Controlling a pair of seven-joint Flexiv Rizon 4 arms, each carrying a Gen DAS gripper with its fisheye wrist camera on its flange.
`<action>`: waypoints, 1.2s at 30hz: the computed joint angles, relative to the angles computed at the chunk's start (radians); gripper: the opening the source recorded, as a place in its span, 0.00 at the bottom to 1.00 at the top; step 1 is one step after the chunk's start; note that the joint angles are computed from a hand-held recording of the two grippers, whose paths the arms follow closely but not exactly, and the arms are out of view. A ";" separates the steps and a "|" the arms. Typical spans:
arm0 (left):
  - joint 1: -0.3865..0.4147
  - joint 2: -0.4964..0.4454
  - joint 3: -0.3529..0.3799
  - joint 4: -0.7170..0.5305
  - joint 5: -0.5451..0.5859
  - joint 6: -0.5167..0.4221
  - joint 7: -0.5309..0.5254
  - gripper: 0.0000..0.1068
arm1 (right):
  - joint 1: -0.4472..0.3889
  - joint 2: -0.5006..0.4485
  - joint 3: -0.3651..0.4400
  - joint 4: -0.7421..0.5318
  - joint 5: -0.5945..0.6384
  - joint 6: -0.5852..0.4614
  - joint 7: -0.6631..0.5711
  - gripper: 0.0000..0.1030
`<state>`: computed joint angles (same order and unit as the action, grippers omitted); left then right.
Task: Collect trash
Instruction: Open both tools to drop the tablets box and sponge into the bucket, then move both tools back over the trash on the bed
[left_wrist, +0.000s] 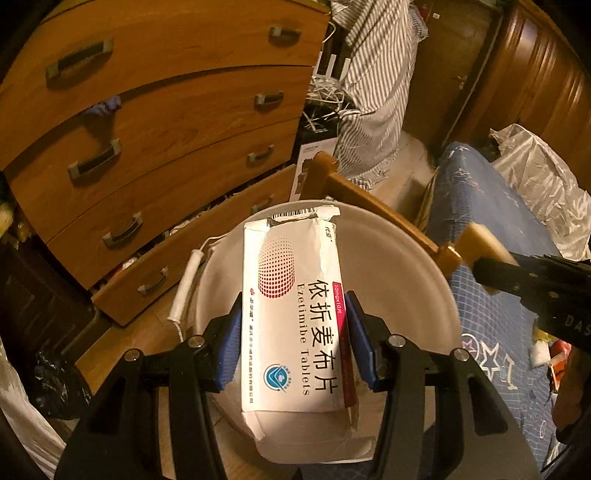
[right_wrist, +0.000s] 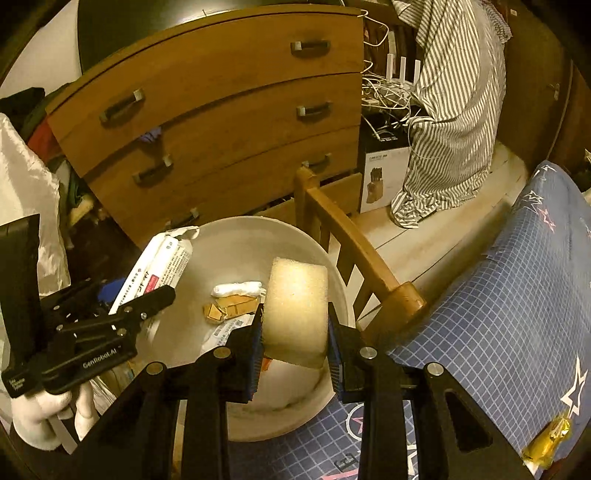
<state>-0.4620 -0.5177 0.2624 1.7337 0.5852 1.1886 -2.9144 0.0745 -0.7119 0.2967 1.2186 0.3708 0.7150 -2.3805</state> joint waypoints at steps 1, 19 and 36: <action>0.004 0.000 -0.001 0.003 -0.001 0.003 0.002 0.46 | 0.001 -0.001 -0.001 0.000 -0.003 -0.003 -0.001 0.30; -0.011 -0.033 0.039 -0.007 -0.046 -0.003 0.030 0.63 | 0.000 -0.017 0.000 0.000 -0.003 -0.001 -0.009 0.37; -0.004 -0.035 -0.004 -0.031 -0.031 -0.025 0.032 0.64 | -0.062 0.020 0.015 0.040 0.060 0.006 -0.053 0.42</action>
<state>-0.4656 -0.5522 0.2585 1.7023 0.5547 1.1638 -2.8822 0.0127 -0.6923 0.3117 1.2585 0.4305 0.7213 -2.4334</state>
